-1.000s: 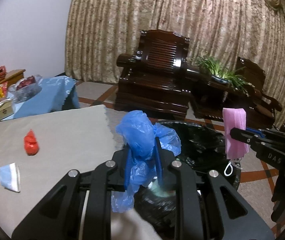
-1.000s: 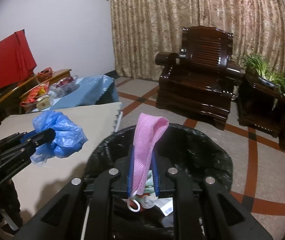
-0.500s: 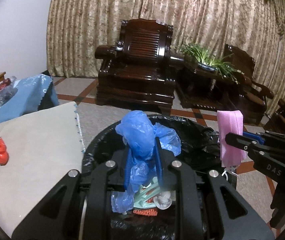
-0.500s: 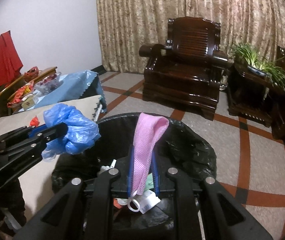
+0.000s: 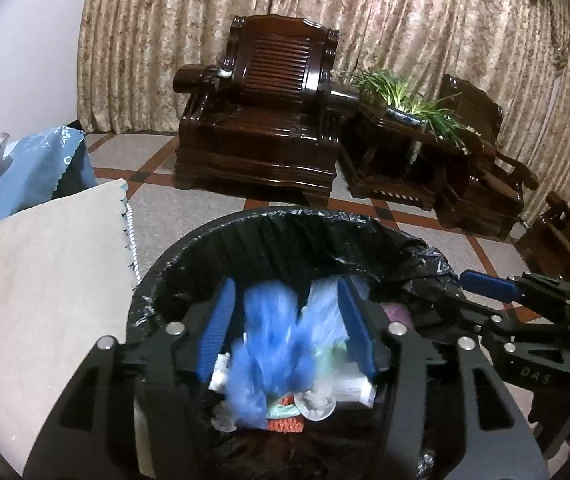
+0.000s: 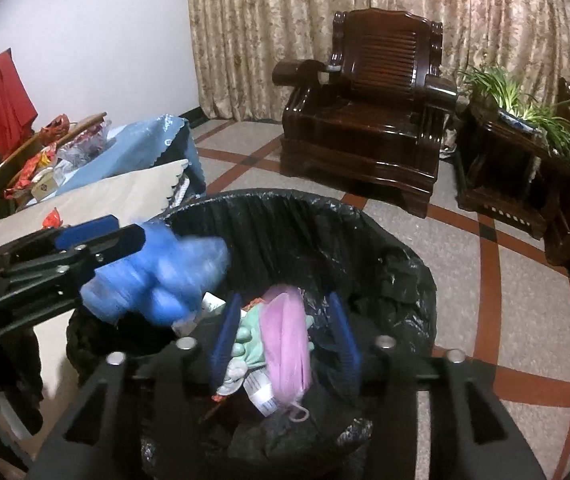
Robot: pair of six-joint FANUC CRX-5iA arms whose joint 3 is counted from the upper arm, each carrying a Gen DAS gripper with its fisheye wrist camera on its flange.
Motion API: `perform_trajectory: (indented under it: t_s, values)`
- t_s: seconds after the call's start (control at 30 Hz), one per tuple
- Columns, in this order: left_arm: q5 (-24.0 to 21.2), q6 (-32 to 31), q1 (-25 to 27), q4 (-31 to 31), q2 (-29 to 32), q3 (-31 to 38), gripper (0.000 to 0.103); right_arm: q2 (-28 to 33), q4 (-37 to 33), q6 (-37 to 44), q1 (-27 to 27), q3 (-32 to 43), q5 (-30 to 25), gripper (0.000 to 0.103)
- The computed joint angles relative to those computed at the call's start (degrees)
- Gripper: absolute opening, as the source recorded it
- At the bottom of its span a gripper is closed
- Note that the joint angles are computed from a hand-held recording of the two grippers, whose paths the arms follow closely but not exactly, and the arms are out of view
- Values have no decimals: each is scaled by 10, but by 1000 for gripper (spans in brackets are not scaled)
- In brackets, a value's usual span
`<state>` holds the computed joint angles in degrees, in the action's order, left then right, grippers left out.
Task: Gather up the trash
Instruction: 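Carry both items over the black bin and open both tools to drop them, then return both tools to the table above the white paper tube and red bag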
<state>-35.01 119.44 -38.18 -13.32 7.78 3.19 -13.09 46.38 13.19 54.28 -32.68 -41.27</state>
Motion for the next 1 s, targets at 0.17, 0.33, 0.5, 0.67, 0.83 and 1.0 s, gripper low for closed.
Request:
perform_trajectory:
  t_s: [0.17,0.33,0.5,0.67,0.83,1.0]
  values:
    - [-2,24,4,-17,-25,-17,73,-12,35,-29,11,-13,-4,93]
    - [-37,87,-4,-85,-65,-24,86,-20,65,-53,19,-17,1,97]
    - [-86,156,-16,-156,-110,-37,90,-11,85,-71,32,-8,15,97]
    - [-139,203,-26,-210,-148,-48,91,12,97,-83,47,11,36,97]
    - [-200,248,-41,-270,-186,-64,91,47,98,-67,64,44,55,97]
    - [-249,279,-40,-304,-228,-91,91,81,91,-47,77,78,70,97]
